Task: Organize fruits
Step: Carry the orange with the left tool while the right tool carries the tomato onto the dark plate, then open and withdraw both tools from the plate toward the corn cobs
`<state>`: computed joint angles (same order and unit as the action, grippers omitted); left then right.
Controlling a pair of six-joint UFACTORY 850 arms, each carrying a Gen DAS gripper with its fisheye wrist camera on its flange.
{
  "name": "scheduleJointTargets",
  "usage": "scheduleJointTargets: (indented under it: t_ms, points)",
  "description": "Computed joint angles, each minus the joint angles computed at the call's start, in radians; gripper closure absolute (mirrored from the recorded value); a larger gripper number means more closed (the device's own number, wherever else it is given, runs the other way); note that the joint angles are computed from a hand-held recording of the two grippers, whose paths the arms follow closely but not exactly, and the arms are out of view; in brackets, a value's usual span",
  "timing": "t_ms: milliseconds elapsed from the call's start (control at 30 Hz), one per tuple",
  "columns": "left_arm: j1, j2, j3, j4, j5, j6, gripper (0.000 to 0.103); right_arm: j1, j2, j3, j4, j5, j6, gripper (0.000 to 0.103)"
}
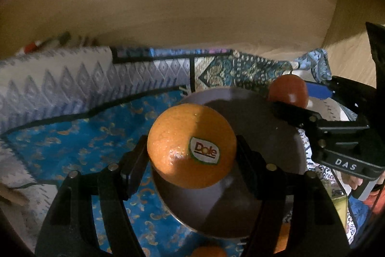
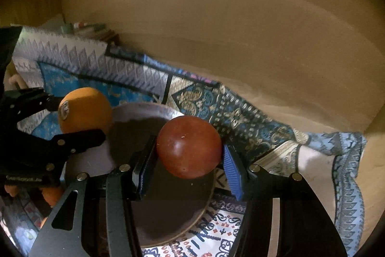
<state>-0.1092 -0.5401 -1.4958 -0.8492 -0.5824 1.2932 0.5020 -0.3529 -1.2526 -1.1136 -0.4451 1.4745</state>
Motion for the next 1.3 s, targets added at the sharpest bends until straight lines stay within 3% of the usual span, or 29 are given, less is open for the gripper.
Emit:
scheduleJointTargets:
  t_ms: [267,500,600,633,800,1100,1300]
  points:
    - [-0.009,-0.054,-0.051,0.116,-0.031,-0.097,0.034,-0.028,-0.053,-0.047,0.245,0.023,-0.252,0.055]
    - [-0.005,-0.072,-0.078,0.141,-0.054,-0.103,0.034,-0.029,-0.070,-0.057,0.279,0.007,-0.296,0.051]
    - [-0.001,-0.075,-0.085,0.119,-0.074,-0.087,0.033,-0.023,-0.061,-0.044,0.188,0.011,-0.204,0.028]
    - [0.004,-0.075,-0.087,0.104,-0.087,-0.078,0.032,-0.018,-0.054,-0.036,0.144,0.007,-0.162,0.027]
    - [0.019,-0.015,-0.026,-0.037,-0.013,0.062,0.022,-0.002,-0.027,-0.017,0.053,-0.039,-0.079,0.027]
    - [0.086,0.104,0.089,-0.271,-0.013,0.291,0.018,0.045,0.080,0.054,-0.077,-0.101,0.118,0.027]
    - [0.134,0.202,0.206,-0.435,-0.039,0.482,0.010,0.127,0.152,0.112,-0.182,-0.204,0.273,0.020]
